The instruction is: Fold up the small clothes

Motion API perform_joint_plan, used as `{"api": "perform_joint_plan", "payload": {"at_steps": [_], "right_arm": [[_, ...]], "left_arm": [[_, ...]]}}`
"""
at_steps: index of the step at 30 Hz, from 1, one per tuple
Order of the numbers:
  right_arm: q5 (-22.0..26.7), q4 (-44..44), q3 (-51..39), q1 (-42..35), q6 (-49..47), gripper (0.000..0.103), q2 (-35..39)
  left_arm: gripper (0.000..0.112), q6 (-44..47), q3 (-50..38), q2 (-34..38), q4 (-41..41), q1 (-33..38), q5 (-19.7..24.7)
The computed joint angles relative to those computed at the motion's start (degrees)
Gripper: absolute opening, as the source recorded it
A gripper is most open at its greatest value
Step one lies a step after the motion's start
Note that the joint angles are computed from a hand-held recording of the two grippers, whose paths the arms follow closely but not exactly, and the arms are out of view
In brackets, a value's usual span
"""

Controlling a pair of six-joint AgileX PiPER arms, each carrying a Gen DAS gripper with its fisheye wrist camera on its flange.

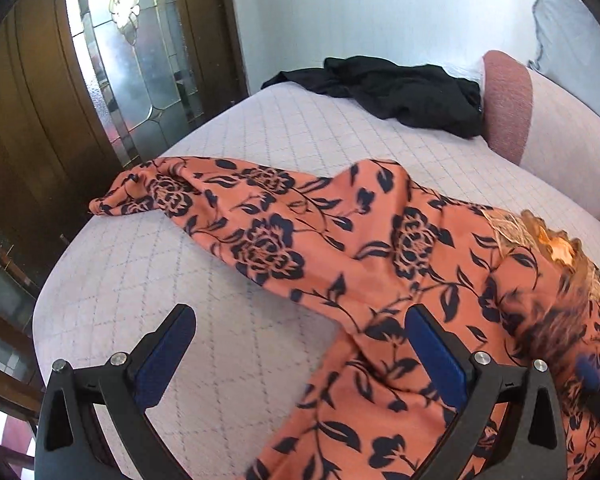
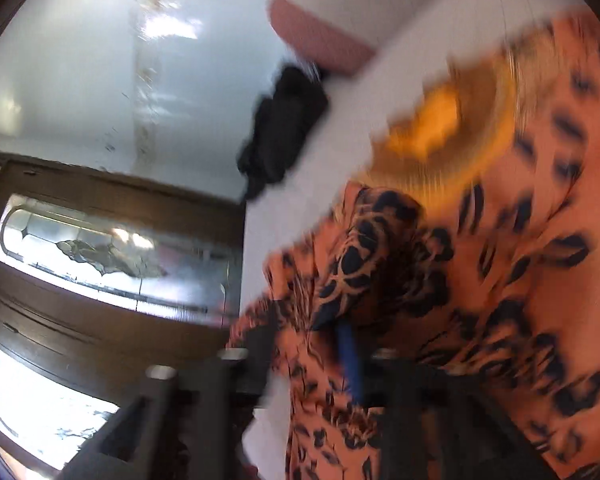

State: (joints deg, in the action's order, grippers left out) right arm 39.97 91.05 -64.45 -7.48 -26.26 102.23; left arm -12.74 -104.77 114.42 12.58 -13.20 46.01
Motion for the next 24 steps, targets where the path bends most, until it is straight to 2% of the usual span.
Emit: {"api": "perform_joint_plan", "payload": {"at_steps": [1,2,4,6,8,10,12,13,15,17,20,23,24], "right_arm": [[1.15,2.66,0.29,0.49,-1.12,0.086,1.00],[1.42,5.45,1.41,0.88,-3.36,0.086,0.93],[1.47,4.42,2.04,0.24,-5.00,0.086,-0.93],[-1.60,3.85,4.82,-0.68,-6.43,0.086,-5.77],[-5.16,-0.59,6.35,-1.81,-2.85,0.085,-11.41],[-6.90,0.22,10.52,-3.92,-5.00,0.085,-16.55],[-7.41,-1.57,12.88,-6.00,-1.61,0.083,-18.44],[-7.15,-2.14,13.62,-7.58,0.63,0.080,-18.92],[-6.84,2.18,17.49,-9.85,-0.97,0.080,-21.24],[-7.83,0.50,20.29,-12.45,1.61,0.080,-24.71],[-8.00,-6.73,22.19,-18.07,8.83,0.076,-27.97],[-5.85,-10.70,22.59,-24.47,12.01,0.057,-27.42],[-6.00,-12.61,22.64,-25.73,13.77,0.046,-26.93]], "left_arm": [[0.103,0.59,-0.71,0.29,-0.97,0.51,0.14],[0.103,1.25,-1.49,0.63,-2.17,0.96,0.29],[0.103,3.19,-1.54,0.36,-5.23,1.73,-0.65],[0.103,6.97,-0.13,-0.81,-9.56,2.18,-2.60],[0.103,13.31,1.54,-1.98,-15.56,2.17,-4.44],[0.103,18.39,3.47,-3.00,-20.03,1.22,-5.94],[0.103,20.69,5.33,-3.91,-21.20,-1.28,-8.12],[0.103,21.42,6.62,-4.55,-20.74,-3.15,-9.64],[0.103,22.58,9.08,-5.37,-19.04,-7.04,-13.19],[0.103,17.45,10.83,-5.20,-11.39,-11.50,-15.58],[0.103,8.91,7.97,-1.69,-1.43,-16.53,-12.00],[0.103,0.43,5.99,0.86,8.65,-19.08,-9.03],[0.103,-1.56,4.81,1.97,10.63,-19.13,-7.80]]}}
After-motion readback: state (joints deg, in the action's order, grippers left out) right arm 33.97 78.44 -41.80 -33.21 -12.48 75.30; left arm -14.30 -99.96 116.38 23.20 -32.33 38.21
